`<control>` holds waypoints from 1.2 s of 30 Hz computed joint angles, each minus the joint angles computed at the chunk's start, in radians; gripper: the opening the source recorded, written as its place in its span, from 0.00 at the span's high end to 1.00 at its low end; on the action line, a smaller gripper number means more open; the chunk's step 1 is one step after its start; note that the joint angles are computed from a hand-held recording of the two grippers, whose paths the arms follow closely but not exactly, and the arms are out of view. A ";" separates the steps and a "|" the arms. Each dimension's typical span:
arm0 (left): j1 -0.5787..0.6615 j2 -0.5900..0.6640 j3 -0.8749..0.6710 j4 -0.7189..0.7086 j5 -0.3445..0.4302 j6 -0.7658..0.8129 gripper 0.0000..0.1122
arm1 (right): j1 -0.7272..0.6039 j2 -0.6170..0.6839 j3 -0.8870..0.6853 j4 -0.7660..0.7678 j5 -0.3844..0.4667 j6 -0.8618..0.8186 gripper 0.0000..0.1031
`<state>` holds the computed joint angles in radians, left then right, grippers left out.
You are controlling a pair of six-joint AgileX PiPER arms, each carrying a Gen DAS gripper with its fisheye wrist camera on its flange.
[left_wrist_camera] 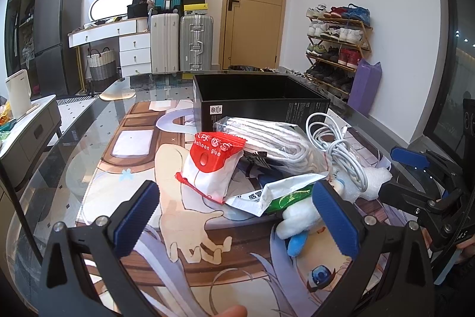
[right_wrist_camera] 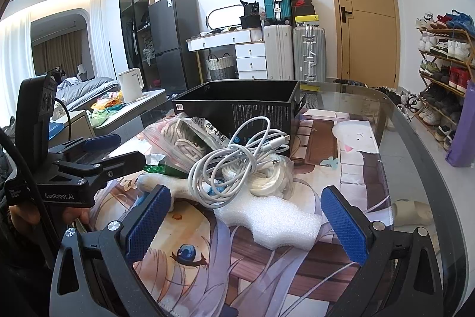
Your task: Organize soft objects
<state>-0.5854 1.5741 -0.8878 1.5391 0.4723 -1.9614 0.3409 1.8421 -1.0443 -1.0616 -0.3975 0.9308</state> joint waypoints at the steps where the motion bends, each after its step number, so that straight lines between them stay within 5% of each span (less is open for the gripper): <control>1: 0.000 0.000 0.000 0.000 -0.001 0.001 0.08 | 0.000 0.001 -0.001 -0.006 0.000 0.005 0.01; 36: -0.004 0.002 0.010 0.014 0.003 -0.016 0.08 | -0.003 0.005 -0.005 -0.016 -0.004 0.017 0.01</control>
<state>-0.5889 1.5758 -0.8779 1.5533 0.4757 -1.9775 0.3382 1.8467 -1.0490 -1.0777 -0.4013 0.9477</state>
